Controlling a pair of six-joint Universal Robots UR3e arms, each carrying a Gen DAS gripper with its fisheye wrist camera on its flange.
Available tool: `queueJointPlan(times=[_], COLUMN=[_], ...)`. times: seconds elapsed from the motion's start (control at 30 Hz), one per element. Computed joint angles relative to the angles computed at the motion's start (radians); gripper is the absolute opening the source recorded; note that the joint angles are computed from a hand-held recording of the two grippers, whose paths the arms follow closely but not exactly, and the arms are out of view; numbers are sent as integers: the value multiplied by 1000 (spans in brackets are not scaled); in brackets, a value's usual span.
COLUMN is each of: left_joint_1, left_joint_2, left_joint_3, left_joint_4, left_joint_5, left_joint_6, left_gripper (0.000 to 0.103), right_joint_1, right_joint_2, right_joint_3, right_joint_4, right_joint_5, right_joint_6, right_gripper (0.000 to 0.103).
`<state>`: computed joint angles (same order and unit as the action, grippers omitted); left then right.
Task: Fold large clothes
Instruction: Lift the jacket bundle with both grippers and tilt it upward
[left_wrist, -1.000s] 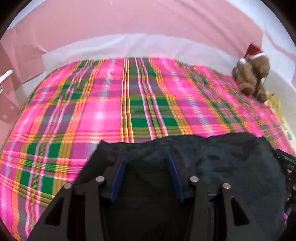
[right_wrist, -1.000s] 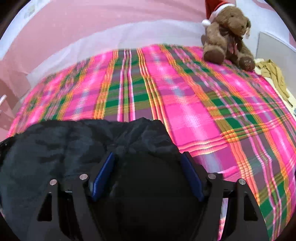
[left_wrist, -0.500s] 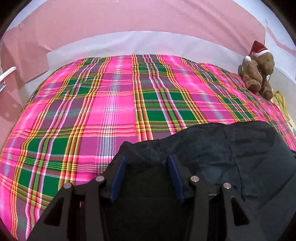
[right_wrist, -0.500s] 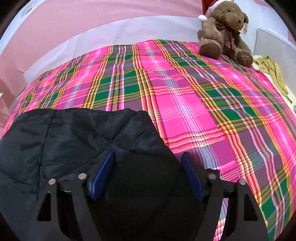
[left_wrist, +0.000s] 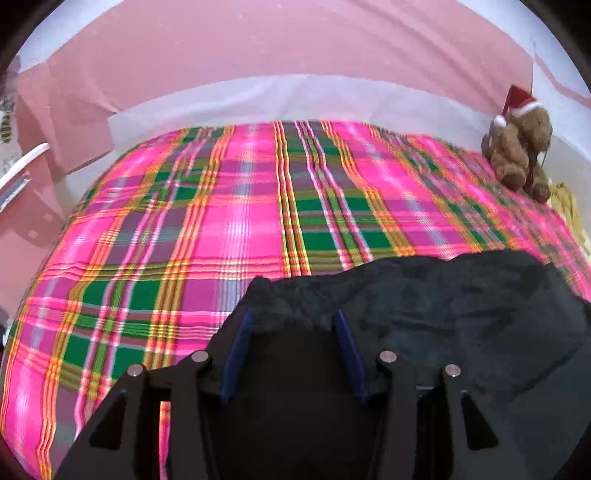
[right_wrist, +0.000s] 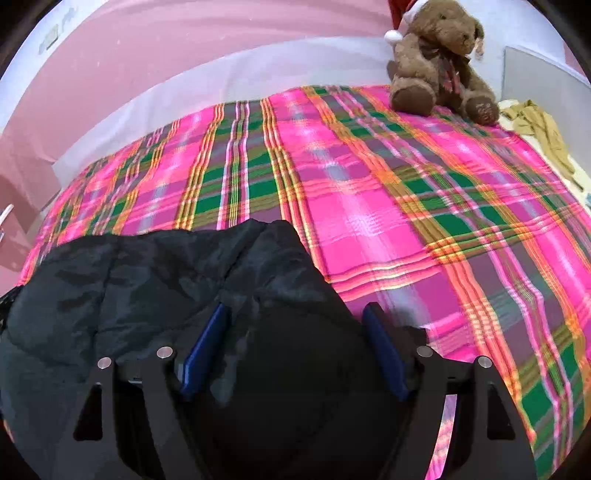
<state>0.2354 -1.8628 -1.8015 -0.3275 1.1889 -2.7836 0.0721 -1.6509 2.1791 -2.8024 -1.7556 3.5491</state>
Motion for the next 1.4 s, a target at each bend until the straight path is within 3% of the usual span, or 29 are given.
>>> queueJointPlan(times=[0.1,0.2,0.37,0.63,0.83,1.03,1.23,1.4], left_joint_1=[38,114,242,375,421,440,424,382], left_joint_2=[144,323,578,797,814,741,533,318], left_joint_3=[-104,-242,-403,-527,-559,-553,-462,-348], left_joint_4=[-8,-21,-149,-336,-374,-332,-278,-251], left_joint_5=[-23,-106,-210,-271,-281,-273,-265,-255], left_joint_6=[7,28,95,238,278,273,241,216], left_gripper=[49,49,49,50,50,50,51,63], right_joint_1=[57,111,236,368,384,319,216,77], right_joint_2=[-97,-178,-271,-339,-362,-392,-440,-476], right_joint_3=[-1,5,25,56,88,140,196,264], right_joint_4=[39,60,111,191,202,172,171,180], right_joint_5=[-51,-79,-144,-237,-241,-186,-110,-5], right_joint_6=[10,24,80,149,170,161,125,81], right_gripper=[75,75,75,76,76,76,76,76])
